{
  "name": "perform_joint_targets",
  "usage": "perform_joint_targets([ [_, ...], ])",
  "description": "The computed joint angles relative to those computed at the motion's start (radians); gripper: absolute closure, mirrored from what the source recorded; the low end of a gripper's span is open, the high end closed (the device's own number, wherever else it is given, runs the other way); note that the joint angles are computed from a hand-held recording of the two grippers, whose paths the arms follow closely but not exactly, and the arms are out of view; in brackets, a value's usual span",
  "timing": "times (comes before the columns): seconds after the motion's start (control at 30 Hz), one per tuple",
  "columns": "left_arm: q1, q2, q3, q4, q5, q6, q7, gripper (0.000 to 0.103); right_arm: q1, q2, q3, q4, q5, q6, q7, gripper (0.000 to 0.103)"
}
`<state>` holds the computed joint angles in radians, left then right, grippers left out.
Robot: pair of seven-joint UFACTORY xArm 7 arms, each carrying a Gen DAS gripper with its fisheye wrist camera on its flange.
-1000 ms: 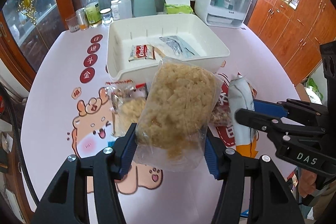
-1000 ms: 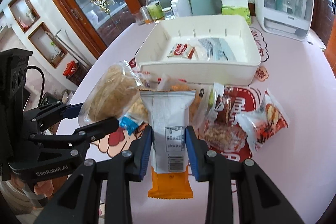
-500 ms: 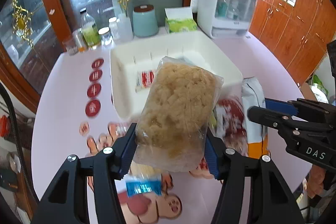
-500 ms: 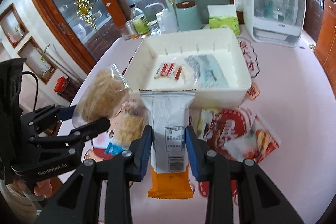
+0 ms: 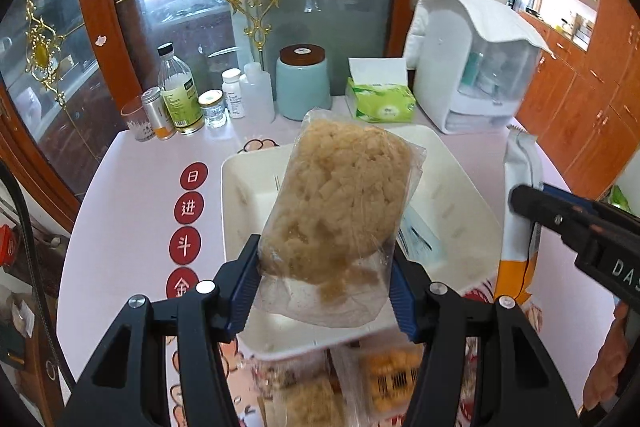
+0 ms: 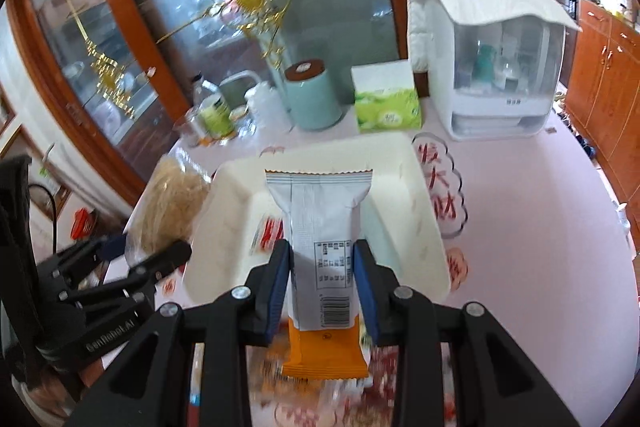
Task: Organize snacks
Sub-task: 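Carry both packets over the white tray and release them inside, then withdraw both grippers from the tray toward the remaining snacks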
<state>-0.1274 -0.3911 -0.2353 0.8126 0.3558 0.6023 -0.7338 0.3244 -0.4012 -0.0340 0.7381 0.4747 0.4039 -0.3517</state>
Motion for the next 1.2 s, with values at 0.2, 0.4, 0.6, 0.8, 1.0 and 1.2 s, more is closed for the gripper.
perform_joint_targets([
  [0.2, 0.015, 0.09, 0.013, 0.04, 0.023, -0.028, -0.025, 0.046, -0.025, 0.133, 0.05, 0.089, -0.049, -0.074, 0.077, 0.07],
  [0.4, 0.01, 0.147, 0.031, 0.053, 0.043, -0.033, -0.058, 0.045, -0.059, 0.219, 0.1, 0.133, -0.154, -0.107, 0.164, 0.069],
  [0.6, 0.013, 0.145, 0.035, 0.038, 0.099, -0.054, -0.113, 0.009, -0.066, 0.277, 0.115, 0.17, -0.197, -0.061, 0.205, 0.065],
  [0.8, 0.006, 0.15, 0.024, 0.053, 0.144, 0.001, -0.14, 0.008, -0.067, 0.275, 0.113, 0.159, -0.166, -0.056, 0.199, 0.053],
  [1.0, -0.006, 0.125, 0.03, 0.04, 0.139, 0.005, -0.15, 0.008, -0.07, 0.257, 0.111, 0.15, -0.161, -0.035, 0.2, 0.052],
  [1.2, -0.006, 0.082, 0.013, 0.025, 0.138, 0.028, -0.156, 0.008, -0.061, 0.215, 0.103, 0.12, -0.145, -0.027, 0.182, 0.052],
])
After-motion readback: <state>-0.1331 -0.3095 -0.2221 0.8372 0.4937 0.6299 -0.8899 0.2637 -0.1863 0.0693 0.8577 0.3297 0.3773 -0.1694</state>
